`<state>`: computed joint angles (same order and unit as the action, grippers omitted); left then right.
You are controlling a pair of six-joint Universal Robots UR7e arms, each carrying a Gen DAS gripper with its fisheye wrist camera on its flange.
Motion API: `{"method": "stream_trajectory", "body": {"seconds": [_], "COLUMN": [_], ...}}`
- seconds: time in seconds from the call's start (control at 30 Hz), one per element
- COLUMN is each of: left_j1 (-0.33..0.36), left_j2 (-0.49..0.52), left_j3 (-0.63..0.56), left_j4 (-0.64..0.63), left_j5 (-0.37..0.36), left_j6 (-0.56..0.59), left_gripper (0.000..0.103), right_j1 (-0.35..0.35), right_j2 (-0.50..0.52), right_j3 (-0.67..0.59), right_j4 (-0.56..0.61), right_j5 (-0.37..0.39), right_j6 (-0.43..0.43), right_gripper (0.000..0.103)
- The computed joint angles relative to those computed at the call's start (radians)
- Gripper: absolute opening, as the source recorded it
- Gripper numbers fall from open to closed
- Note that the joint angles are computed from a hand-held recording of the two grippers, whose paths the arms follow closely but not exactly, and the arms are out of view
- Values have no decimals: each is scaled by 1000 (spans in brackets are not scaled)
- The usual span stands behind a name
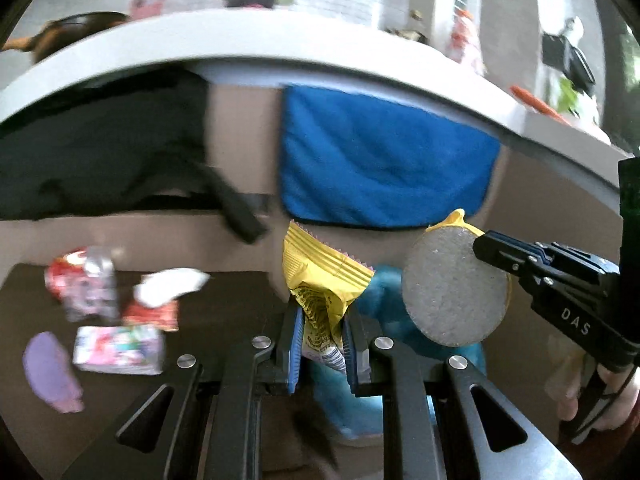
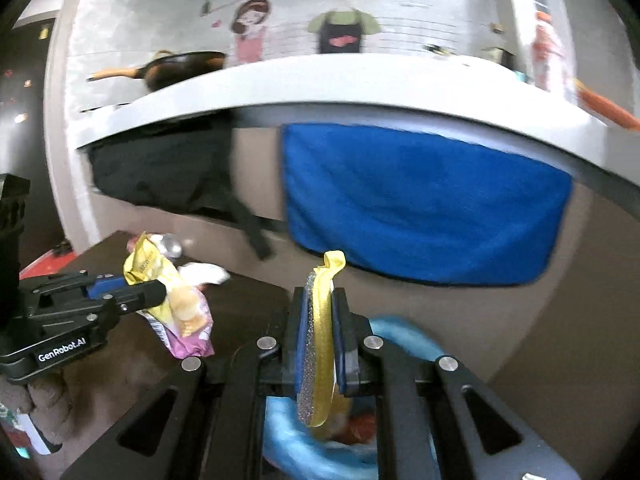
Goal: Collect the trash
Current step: 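Carry the yellow packet and silver pad into the blue bin and open both tools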
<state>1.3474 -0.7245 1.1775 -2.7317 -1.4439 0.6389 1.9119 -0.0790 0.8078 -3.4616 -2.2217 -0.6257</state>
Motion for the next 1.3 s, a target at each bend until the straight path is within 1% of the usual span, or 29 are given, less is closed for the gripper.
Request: {"method": "stream_trajectory", "body": {"seconds": [0.17, 0.33, 0.53, 0.73, 1.07, 1.17, 1.2, 1.23, 1.27, 1.3], "left_j1": [-23, -25, -19, -10, 4, 8, 9, 12, 17, 20], "left_j2": [62, 115, 171, 210, 257, 265, 269, 272, 275, 276], "left_j3": [-26, -68, -140, -202, -276, -299, -308, -320, -333, -338], "left_j4": [64, 110, 156, 205, 258, 292, 307, 324, 336, 335], "left_j5": [3, 13, 37, 49, 46, 32, 28, 16, -3, -13], "left_j6": [-13, -11, -21, -33, -46, -49, -54, -62, -75, -84], "left_gripper": [18, 18, 18, 18, 18, 19, 25, 34, 39, 47], "right_j1": [-53, -90, -112, -126, -138, -140, -142, -143, -144, -143], "right_j2": [-68, -98, -99, -84, -58, -52, -55, -59, -58, -57], "right_j3": [127, 190, 194, 163, 119, 107, 113, 119, 121, 121], "right_j4": [-69, -90, -68, -23, 35, 50, 52, 50, 47, 42], "right_j5": [-3, 8, 22, 30, 26, 23, 29, 32, 30, 24], "right_j6": [45, 96, 128, 149, 175, 182, 191, 199, 208, 211], "right_gripper": [11, 11, 11, 11, 11, 11, 13, 13, 16, 27]}}
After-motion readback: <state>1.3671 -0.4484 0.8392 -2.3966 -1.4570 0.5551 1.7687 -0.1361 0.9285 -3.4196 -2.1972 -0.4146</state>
